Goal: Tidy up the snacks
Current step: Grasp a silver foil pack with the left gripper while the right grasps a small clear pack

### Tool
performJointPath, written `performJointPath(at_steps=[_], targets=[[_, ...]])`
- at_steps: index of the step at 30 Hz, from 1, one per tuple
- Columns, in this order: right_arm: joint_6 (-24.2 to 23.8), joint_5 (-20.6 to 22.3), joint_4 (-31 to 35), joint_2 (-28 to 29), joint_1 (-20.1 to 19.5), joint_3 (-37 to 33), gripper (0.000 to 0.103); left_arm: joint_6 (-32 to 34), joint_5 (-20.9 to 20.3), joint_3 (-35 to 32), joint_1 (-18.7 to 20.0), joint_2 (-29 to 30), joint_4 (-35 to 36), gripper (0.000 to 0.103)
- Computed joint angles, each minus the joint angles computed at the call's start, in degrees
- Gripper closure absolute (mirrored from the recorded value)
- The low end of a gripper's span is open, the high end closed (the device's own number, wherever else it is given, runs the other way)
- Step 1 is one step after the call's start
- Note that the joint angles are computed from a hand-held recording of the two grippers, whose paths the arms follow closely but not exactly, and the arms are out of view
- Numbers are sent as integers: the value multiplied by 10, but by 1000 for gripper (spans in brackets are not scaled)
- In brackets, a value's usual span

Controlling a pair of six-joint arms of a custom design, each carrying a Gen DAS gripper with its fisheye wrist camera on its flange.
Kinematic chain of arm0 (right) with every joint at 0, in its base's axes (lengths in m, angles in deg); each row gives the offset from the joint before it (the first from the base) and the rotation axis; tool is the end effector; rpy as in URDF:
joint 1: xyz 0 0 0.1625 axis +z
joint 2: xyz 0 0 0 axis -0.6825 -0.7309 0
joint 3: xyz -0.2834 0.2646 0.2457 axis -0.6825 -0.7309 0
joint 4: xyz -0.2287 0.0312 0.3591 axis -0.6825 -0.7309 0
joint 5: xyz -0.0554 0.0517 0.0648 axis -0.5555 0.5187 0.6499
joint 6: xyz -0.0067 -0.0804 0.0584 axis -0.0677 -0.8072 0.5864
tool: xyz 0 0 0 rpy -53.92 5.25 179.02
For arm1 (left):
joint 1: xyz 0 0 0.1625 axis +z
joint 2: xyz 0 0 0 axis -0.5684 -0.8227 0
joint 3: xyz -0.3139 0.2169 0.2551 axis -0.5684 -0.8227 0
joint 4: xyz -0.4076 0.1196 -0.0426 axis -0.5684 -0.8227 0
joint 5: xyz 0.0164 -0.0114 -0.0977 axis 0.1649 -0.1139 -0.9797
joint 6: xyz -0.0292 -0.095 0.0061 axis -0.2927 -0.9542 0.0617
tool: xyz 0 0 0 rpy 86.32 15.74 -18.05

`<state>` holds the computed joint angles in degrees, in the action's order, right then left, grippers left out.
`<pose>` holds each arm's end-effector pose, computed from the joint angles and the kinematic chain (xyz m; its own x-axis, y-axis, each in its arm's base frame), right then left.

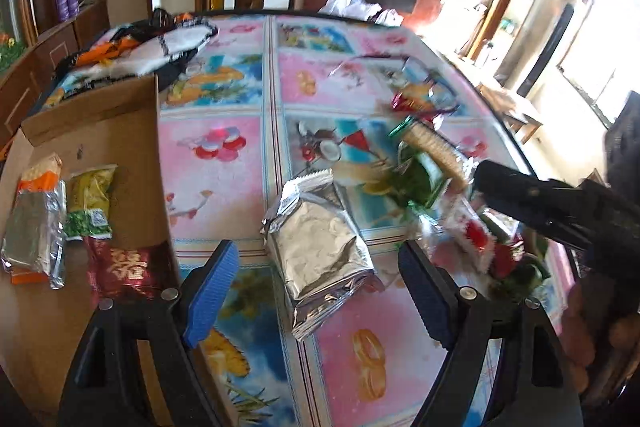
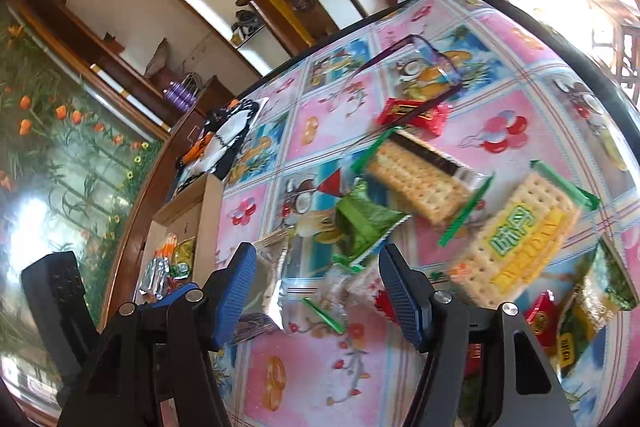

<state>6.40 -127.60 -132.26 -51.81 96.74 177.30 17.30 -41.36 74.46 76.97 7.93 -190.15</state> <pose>-0.0928 -0.3891 0.2647 -0.9696 0.1870 0.1577 0.0117 0.6794 -0.7337 -0.2697 -0.4949 -0.1172 -0.7324 0.4800 -0.4830 0.6228 0.7590 -0.1901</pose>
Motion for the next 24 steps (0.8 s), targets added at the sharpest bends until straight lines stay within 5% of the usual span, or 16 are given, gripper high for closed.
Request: performJointPath(at_steps=[4, 13, 24], targets=[[-1, 13, 15, -13, -6, 3, 35, -25, 12, -21, 7, 11, 36, 35], [23, -9, 13, 8, 9, 3, 45, -17, 52, -73, 2, 52, 83, 38], [29, -53, 25, 43, 28, -10, 52, 20, 47, -53, 2, 52, 31, 44]])
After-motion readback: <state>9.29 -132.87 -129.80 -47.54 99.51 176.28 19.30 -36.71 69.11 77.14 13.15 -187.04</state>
